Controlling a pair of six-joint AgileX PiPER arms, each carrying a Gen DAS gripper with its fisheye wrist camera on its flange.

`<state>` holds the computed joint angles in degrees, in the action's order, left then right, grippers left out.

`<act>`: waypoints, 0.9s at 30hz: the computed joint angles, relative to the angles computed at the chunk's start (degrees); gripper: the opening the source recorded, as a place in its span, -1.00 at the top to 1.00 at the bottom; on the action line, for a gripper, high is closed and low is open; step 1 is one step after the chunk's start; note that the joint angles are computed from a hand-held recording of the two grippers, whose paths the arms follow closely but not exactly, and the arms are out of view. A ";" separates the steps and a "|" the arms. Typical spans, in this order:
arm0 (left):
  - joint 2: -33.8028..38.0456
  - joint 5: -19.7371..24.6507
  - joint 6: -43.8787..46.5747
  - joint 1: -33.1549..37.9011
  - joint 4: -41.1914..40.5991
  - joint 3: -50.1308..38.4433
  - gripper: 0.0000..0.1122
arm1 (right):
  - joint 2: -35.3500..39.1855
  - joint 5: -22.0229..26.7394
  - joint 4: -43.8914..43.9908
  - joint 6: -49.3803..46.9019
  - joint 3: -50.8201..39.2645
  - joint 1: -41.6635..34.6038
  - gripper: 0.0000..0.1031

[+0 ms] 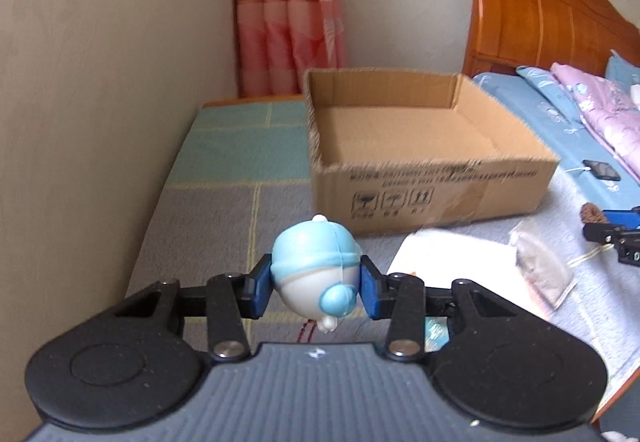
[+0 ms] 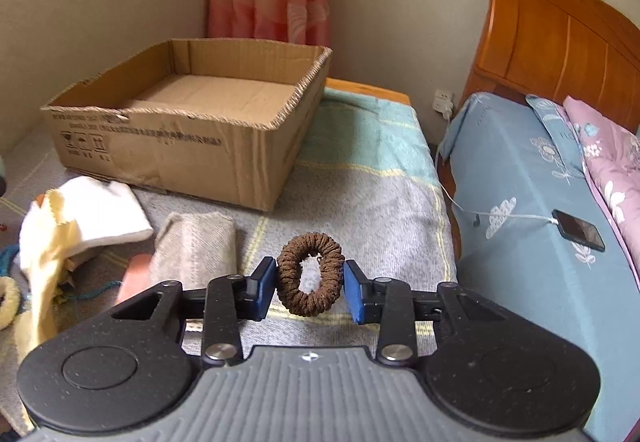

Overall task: Organize soft objects
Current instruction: 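Carry the blue toy and hair tie over the box and release the toy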

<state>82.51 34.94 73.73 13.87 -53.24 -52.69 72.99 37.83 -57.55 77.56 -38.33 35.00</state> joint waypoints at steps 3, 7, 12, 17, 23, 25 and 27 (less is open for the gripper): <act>0.78 3.38 0.77 -0.62 -0.56 -3.98 0.24 | -2.10 -1.06 1.35 -4.92 -1.16 -0.03 0.20; 4.22 4.26 -2.28 -4.38 1.70 -11.43 0.24 | -3.63 -2.86 2.14 -9.30 -2.87 -0.43 0.20; 10.74 1.87 -7.62 -10.57 6.10 -21.71 0.24 | -4.43 -5.21 1.72 -11.11 -4.70 -1.23 0.20; 20.03 0.45 -19.97 -16.76 18.08 -34.39 0.24 | -4.55 -5.58 1.53 -11.21 -5.96 -1.96 0.20; 28.66 -1.99 -33.40 -21.39 28.32 -44.48 0.19 | -4.36 -4.05 1.43 -11.44 -6.58 -2.33 0.20; 30.74 -3.27 -35.54 -22.29 30.34 -46.10 -0.06 | -4.29 -3.90 1.61 -11.66 -6.80 -2.59 0.20; 31.18 -5.59 -39.33 -23.20 34.44 -45.75 -0.48 | -4.13 -3.42 1.39 -11.19 -6.91 -2.25 0.20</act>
